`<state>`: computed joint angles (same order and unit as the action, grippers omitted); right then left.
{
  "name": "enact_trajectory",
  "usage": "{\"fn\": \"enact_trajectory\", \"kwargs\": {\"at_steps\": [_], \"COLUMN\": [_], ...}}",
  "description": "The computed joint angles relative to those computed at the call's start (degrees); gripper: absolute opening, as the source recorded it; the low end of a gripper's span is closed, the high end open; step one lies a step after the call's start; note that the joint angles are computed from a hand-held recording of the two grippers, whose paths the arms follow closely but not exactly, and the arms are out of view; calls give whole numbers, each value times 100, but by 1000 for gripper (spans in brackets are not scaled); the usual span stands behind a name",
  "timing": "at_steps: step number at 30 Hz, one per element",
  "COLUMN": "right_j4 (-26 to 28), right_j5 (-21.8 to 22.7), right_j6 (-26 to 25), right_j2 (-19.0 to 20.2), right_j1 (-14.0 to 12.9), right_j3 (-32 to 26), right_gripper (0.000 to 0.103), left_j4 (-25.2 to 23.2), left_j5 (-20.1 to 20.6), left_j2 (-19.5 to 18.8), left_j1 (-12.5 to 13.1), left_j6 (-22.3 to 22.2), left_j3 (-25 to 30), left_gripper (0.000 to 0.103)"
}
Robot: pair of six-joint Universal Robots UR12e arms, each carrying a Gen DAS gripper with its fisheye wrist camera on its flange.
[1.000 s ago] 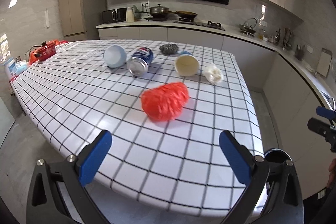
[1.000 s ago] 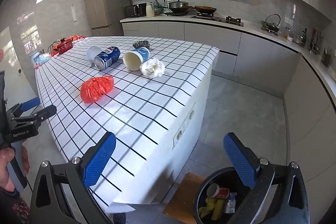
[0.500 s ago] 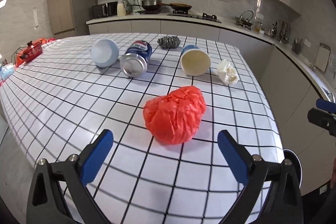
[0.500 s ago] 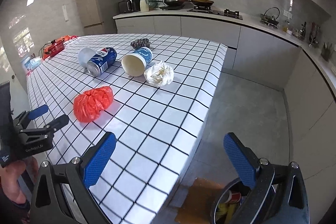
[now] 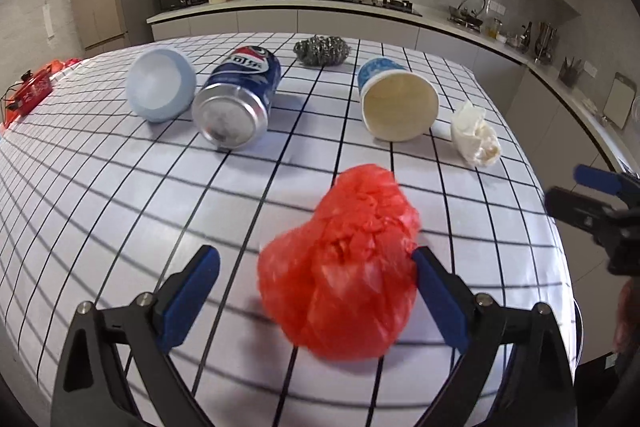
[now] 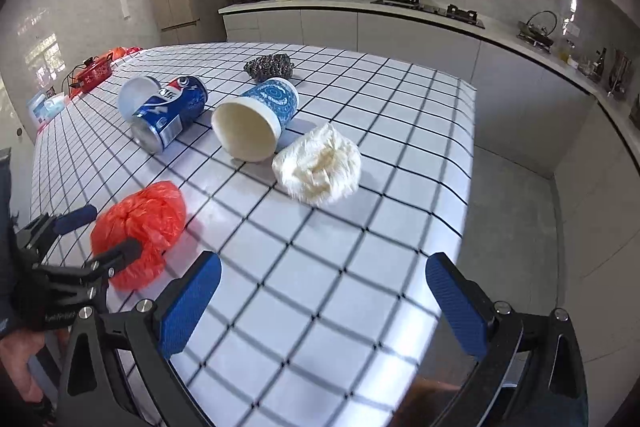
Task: Collect trash
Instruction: 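Grasp the red plastic bag with the left tool while the right tool grasps the white tissue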
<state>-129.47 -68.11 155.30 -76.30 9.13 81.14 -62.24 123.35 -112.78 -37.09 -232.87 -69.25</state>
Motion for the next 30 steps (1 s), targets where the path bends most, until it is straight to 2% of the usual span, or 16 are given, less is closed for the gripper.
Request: {"fn": "enact_trajectory", "kwargs": {"at_steps": [4,8,13,15,16,17,19,21,30], "right_j4": [140,217,435,444,488,456,544,524,175], "right_j5": [-90,-169,-302,-351,-325,-315,-169,-127,165], "right_j6": [109,160,225,264,306,327,293,237,63], "right_j2": [357,601,884,942,969,978,999,971,435], "right_j1": [143,243,336,350,346,344,325,317,146], "right_j3": [-372,-627,-948,-1010,-1052,-1062,-1114,-1104,-557], "right_gripper": [103,97,83,68,63,52,45,38,36], "left_j4": [77,161,289,316,325,342,375,429,588], "left_j5": [-146,-331,-481,-495,-498,-505,-537,-557,-310], "left_j2": [-1,47,118,127,130,134,147,166,164], "left_j1": [104,201,249,253,253,255,265,272,80], "left_j6": [68,48,88,149,170,196,212,196,381], "left_j3": [-42,-148,-252,-266,-269,-274,-286,-294,-163], "left_gripper": [91,87,75,70,64,61,47,44,42]}}
